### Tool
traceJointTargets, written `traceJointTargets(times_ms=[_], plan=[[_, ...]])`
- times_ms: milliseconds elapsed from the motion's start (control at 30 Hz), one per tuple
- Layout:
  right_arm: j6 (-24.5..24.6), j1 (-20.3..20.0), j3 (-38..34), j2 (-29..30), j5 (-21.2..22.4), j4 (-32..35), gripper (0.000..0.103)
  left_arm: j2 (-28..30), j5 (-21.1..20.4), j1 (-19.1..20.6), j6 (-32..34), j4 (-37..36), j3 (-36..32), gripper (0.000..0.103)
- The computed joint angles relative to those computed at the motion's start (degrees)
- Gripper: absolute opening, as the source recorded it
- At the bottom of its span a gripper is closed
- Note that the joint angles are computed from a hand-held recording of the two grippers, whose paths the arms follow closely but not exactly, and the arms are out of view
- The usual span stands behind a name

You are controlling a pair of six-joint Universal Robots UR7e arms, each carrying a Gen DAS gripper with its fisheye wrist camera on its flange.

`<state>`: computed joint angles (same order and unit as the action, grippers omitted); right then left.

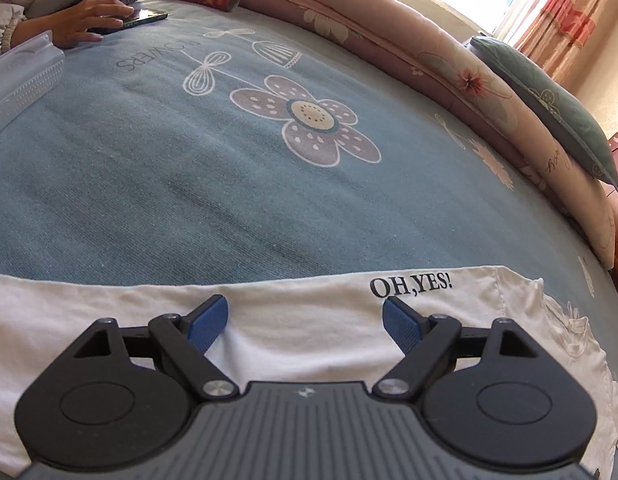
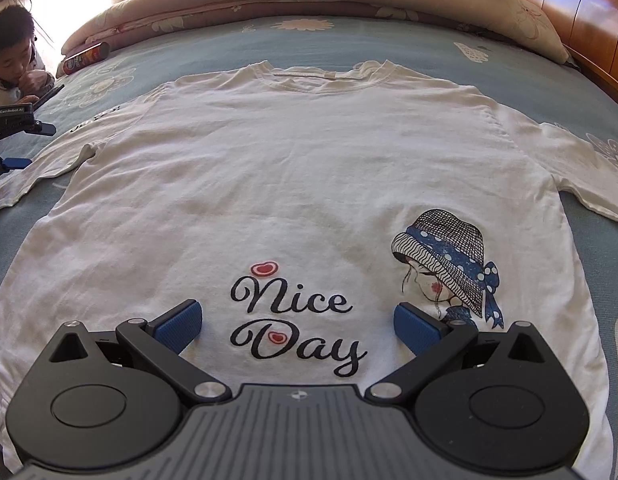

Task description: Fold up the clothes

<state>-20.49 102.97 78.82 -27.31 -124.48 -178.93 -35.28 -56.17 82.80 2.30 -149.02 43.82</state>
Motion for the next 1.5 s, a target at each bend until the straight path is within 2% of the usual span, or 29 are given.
traceJointTargets(times_ms=[100, 167, 233, 300, 367, 400, 433, 533, 700, 833, 867, 900, 933, 967, 1000, 1067, 1100, 1167, 1233, 1267, 1300, 1333, 1400, 1433, 1500], plan=[[-0.22, -0.04, 0.08, -0.06, 0.08, -0.1, 0.103, -0.67, 2.05, -0.61, -0.9, -0.56, -0.19, 0.083], [-0.33, -0.07, 0.17, -0.12, 0.17, -0.12, 0.103, -3.35, 2.79, -1.21, 5.06, -5.32, 3.85, 0.084], [-0.25, -0.09, 0.15, -0.16, 0.23, 0.01, 0.103, -5.76, 7.05, -1.86, 11.32, -9.76, 7.63, 0.084], [-0.02, -0.1, 0.24, -0.27, 0.31, 0.07, 0.103, -7.85, 11.52, -1.81, 14.21, -12.88, 10.75, 0.083], [0.14, -0.1, 0.31, -0.32, 0.35, 0.07, 0.103, -9.89, 14.3, -1.27, 15.1, -15.48, 13.7, 0.077], [0.03, -0.07, 0.29, -0.27, 0.25, -0.01, 0.103, -10.88, 15.51, -0.8, 15.03, -16.85, 15.21, 0.069], [-0.12, -0.04, 0.28, -0.2, 0.14, -0.11, 0.103, -11.84, 16.79, -0.29, 14.94, -18.17, 16.63, 0.066], [-0.56, 0.05, 0.11, 0.08, -0.24, -0.46, 0.103, -13.8, 18.27, 1.46, 14.19, -21.47, 19.81, 0.065], [-1.53, 0.11, -0.08, 0.59, -0.66, -1.51, 0.103, -15.44, 14.65, 4.09, 10.47, -23.17, 22.68, 0.066], [-2.34, 0.15, -0.28, 1.0, -0.85, -2.38, 0.103, -14.12, 15.62, 3.82, 16.45, -27.18, 22.86, 0.066], [-2.49, 0.14, -0.31, 1.06, -0.86, -2.53, 0.103, -13.73, 16.02, 3.62, 18.37, -27.76, 22.73, 0.062], [-2.63, 0.14, -0.33, 1.11, -0.88, -2.67, 0.103, -13.39, 16.3, 3.3, 20.83, -28.62, 22.78, 0.05], [-2.76, 0.13, -0.35, 1.15, -0.89, -2.8, 0.103, -13.07, 16.56, 2.96, 23.37, -29.5, 22.87, 0.027], [-2.86, 0.11, -0.35, 1.17, -0.88, -2.89, 0.103, -12.74, 16.78, 2.58, 24.88, -29.95, 22.72, 0.016], [-2.9, 0.1, -0.36, 1.19, -0.86, -2.96, 0.103, -12.39, 16.98, 2.21, 26.21, -30.33, 22.5, 0.01], [-2.94, 0.09, -0.44, 1.23, -0.85, -2.93, 0.103, -10.38, 18.66, 1.45, 31.93, -34.3, 20.65, 0.01], [-2.95, 0.06, -0.42, 1.2, -0.79, -2.94, 0.103, -9.93, 18.89, 1.34, 32.19, -34.55, 19.79, 0.01], [-2.98, 0.04, -0.48, 1.22, -0.78, -2.89, 0.103, -10.34, 19.36, 1.61, 26.14, -30.04, 18.74, 0.012], [-2.9, 0.04, -0.55, 1.21, -0.78, -2.73, 0.103, -10.74, 20.56, 2.03, 21.56, -27.44, 18.37, 0.033], [-2.82, 0.03, -0.5, 1.13, -0.75, -2.61, 0.103, -10.92, 21.16, 2.24, 19.36, -26.23, 18.2, 0.04], [-2.73, 0.03, -0.45, 1.04, -0.71, -2.49, 0.103, -11.12, 22.21, 2.16, 18.46, -26.84, 18.56, 0.052], [-2.65, 0.02, -0.42, 0.99, -0.68, -2.39, 0.103, -11.32, 23.35, 2.03, 17.83, -27.79, 19.0, 0.061], [-2.53, 0.05, -0.41, 0.98, -0.71, -2.35, 0.103, -11.81, 24.71, 1.5, 17.28, -29.16, 19.99, 0.062], [-2.52, 0.07, -0.39, 0.98, -0.75, -2.38, 0.103, -11.82, 24.86, 1.05, 18.59, -30.54, 20.33, 0.058], [-2.64, 0.08, -0.36, 1.02, -0.79, -2.51, 0.103, -11.86, 23.38, -0.04, 22.45, -32.71, 21.04, 0.059]])
